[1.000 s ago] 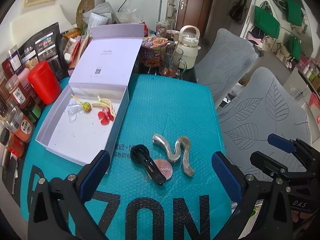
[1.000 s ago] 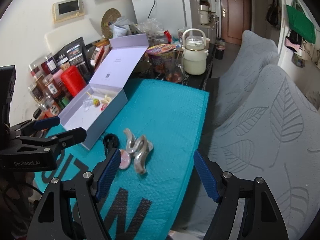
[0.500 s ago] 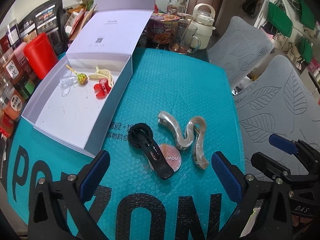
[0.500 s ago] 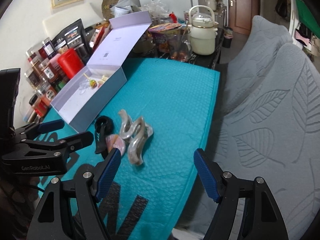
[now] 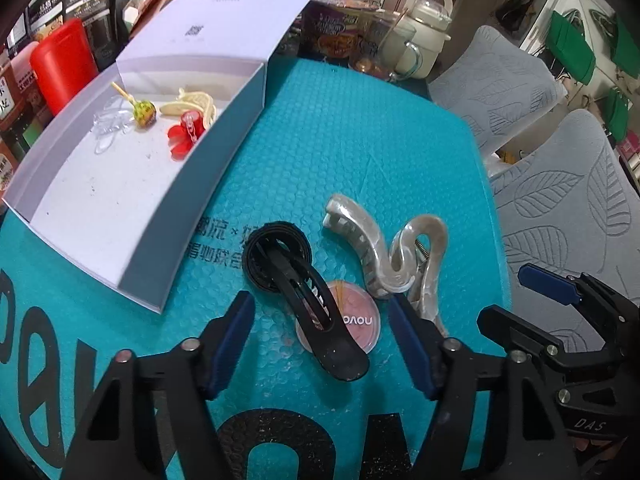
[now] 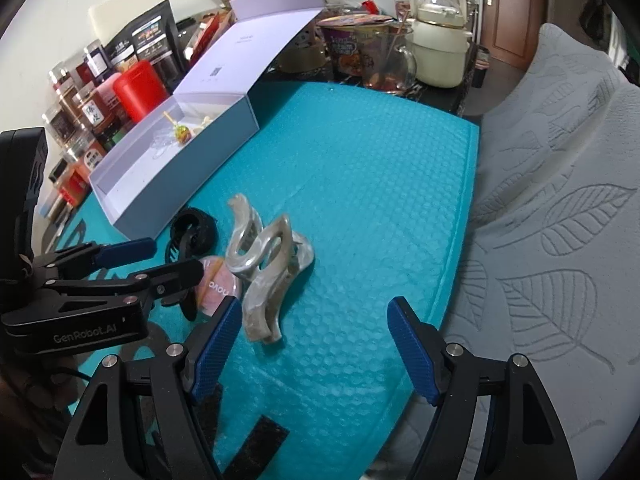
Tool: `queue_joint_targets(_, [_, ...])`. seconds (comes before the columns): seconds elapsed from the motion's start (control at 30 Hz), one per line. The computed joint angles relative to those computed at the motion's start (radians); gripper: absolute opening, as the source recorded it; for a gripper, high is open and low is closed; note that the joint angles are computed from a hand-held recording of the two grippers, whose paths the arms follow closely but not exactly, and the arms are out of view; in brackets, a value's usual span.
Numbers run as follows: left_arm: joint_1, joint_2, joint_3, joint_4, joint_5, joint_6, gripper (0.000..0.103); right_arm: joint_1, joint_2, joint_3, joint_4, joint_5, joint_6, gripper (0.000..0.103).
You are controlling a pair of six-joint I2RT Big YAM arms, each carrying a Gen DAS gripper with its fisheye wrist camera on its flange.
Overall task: Organize rigid objects
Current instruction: 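Grasp the black hair clip with the left gripper while the right gripper approaches the black hair tie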
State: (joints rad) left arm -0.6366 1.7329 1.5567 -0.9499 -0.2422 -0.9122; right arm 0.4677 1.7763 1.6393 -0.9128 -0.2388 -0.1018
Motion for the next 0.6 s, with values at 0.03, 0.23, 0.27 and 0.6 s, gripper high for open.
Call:
queue_joint_targets(0.03, [0.004, 0.002, -0.005, 0.009, 0.007, -0.003, 0.063, 0.001, 0.007, 0.006, -0.007, 0.001, -0.003, 0.076])
queue_joint_targets(0.23, [0.022, 0.011, -0.019, 0.031, 0.035, -0.031, 0.023, 0.005, 0.033, 0.032, -0.031, -0.001, -0.005, 0.076])
queue_joint_targets(0.27, [0.023, 0.004, -0.03, 0.04, 0.036, -0.036, 0.023, 0.005, 0.037, 0.037, -0.033, -0.003, -0.002, 0.076])
queue_joint_targets(0.6, [0.012, -0.064, -0.064, 0.017, 0.039, -0.029, 0.021, 0.024, 0.054, 0.065, -0.02, -0.022, 0.031, 0.076])
